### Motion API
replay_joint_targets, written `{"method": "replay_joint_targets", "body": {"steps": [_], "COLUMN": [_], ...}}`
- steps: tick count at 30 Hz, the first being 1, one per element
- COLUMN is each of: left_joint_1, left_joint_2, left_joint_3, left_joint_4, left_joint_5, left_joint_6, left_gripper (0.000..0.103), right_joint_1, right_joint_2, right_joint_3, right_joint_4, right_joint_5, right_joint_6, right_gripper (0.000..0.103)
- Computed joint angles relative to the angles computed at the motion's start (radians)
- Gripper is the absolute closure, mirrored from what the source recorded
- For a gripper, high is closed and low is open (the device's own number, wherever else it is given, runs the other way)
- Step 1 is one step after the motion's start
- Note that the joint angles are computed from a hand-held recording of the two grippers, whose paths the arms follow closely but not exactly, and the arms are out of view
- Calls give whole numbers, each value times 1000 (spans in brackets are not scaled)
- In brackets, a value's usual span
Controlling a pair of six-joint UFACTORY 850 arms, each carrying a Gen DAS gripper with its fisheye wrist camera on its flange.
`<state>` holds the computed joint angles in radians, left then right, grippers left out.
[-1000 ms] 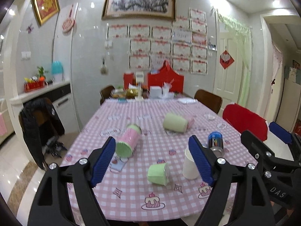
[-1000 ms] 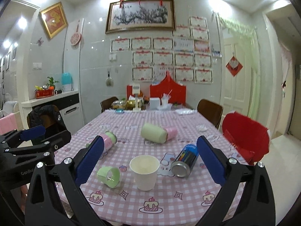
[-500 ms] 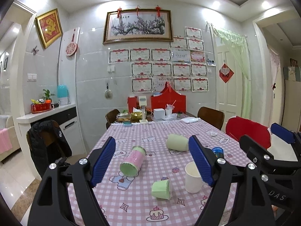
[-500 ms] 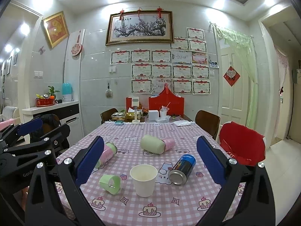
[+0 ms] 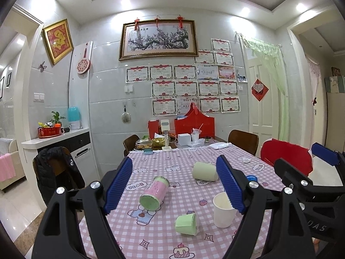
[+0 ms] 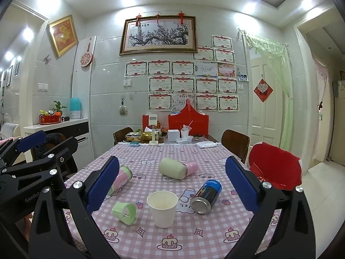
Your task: Flip cup upside down
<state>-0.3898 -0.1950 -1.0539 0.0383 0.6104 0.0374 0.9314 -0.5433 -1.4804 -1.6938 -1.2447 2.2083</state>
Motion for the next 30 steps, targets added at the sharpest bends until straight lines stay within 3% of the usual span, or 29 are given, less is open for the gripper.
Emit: {"method": "replay_joint_targets", "body": {"steps": [30], "left_joint_1": [-3], "left_joint_2": [-1], "left_joint_3": [-3], "left_joint_4": [-7], "left_joint_5": [-6], "left_joint_6": [9], "left_gripper": [24], "right_joint_1": [1], "right_joint_2": [12], "right_joint_3": [25], "right_joint_4": [7], "right_joint_5": [4], "right_joint_6": [15], "right_gripper": [8]}}
